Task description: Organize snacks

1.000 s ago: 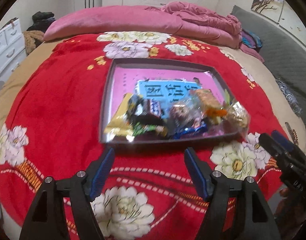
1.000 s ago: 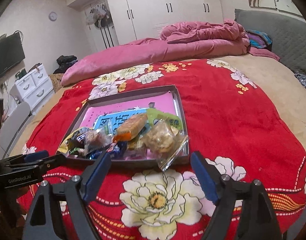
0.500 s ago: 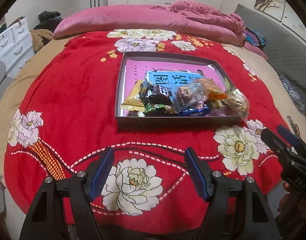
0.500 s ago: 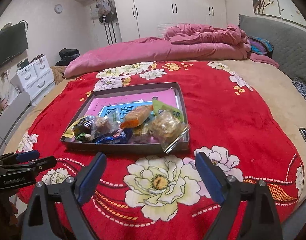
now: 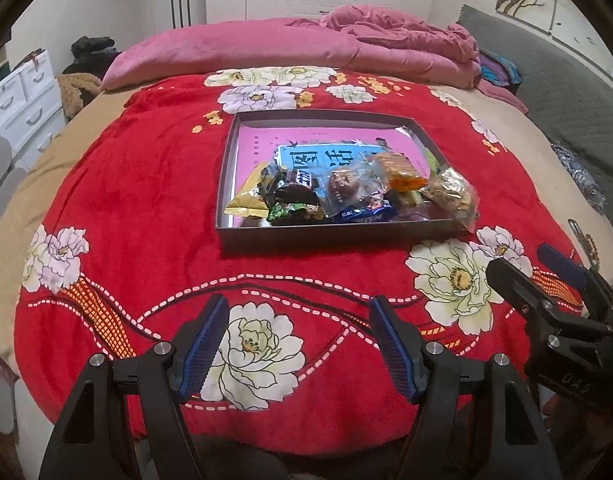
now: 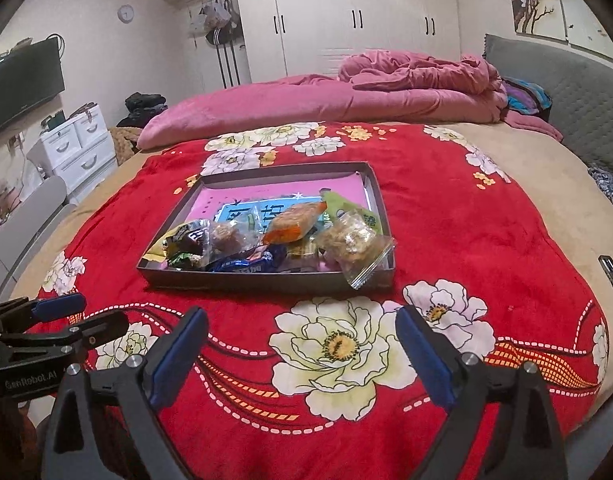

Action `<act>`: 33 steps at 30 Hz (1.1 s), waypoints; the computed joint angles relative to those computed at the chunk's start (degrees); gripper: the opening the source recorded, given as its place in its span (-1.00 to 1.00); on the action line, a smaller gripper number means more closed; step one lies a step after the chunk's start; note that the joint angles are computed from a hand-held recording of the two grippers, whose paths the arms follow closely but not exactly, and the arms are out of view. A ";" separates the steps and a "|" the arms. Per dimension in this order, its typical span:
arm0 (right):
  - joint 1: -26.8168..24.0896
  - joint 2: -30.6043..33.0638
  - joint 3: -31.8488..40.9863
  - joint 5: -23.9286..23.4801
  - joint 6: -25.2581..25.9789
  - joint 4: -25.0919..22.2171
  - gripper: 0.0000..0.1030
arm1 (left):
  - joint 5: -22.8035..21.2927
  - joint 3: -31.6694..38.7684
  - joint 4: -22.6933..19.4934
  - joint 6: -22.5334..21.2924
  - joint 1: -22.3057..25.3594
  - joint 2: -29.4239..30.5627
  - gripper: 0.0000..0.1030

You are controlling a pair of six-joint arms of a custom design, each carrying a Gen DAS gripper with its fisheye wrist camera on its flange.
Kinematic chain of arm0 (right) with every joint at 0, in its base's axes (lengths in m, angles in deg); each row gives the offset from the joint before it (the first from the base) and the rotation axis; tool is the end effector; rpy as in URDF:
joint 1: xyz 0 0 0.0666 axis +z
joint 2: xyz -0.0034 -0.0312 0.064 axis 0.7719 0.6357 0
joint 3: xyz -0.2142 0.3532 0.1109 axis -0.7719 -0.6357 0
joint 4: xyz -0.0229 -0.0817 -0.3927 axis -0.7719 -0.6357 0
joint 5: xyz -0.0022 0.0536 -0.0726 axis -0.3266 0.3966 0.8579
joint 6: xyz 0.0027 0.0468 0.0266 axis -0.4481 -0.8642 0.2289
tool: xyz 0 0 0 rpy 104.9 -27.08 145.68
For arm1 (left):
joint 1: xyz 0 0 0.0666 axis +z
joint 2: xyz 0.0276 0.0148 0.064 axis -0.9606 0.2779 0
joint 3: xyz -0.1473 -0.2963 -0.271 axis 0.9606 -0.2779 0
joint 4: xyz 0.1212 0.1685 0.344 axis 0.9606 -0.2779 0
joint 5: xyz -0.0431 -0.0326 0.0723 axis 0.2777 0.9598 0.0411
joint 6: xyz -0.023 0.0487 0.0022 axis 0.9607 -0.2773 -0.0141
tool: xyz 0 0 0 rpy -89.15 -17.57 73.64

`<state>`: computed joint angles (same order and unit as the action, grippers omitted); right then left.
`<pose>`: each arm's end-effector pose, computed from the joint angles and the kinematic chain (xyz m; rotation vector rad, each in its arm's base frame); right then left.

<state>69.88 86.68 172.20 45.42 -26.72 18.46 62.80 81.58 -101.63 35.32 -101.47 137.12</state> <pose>0.5439 0.2022 0.4863 -0.6913 2.2547 0.4762 0.4637 -0.2252 0.4882 -0.6292 2.4393 0.1036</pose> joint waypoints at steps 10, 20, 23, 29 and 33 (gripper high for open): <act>-0.03 -0.02 -0.02 -0.06 -0.12 -0.44 0.85 | -0.26 0.19 -0.07 0.01 -0.17 0.05 0.43; -0.12 -0.01 -0.18 -0.07 -0.12 -0.44 0.85 | -0.32 0.26 -0.71 0.25 0.02 -0.07 0.43; -0.12 0.02 -0.11 -0.09 -0.10 -0.52 0.85 | -0.38 0.23 -0.34 -0.10 -0.01 -0.08 0.43; -0.21 0.14 -0.38 0.20 -0.24 -0.31 0.85 | -0.14 0.27 0.05 -0.59 -0.11 -0.05 0.43; -0.21 0.15 -0.40 0.30 -0.42 -0.24 0.85 | -0.25 0.16 0.22 -0.46 -0.11 -0.16 0.43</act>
<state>69.66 86.83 171.80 45.72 -27.14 18.22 62.55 81.74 -101.41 34.86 -101.58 136.96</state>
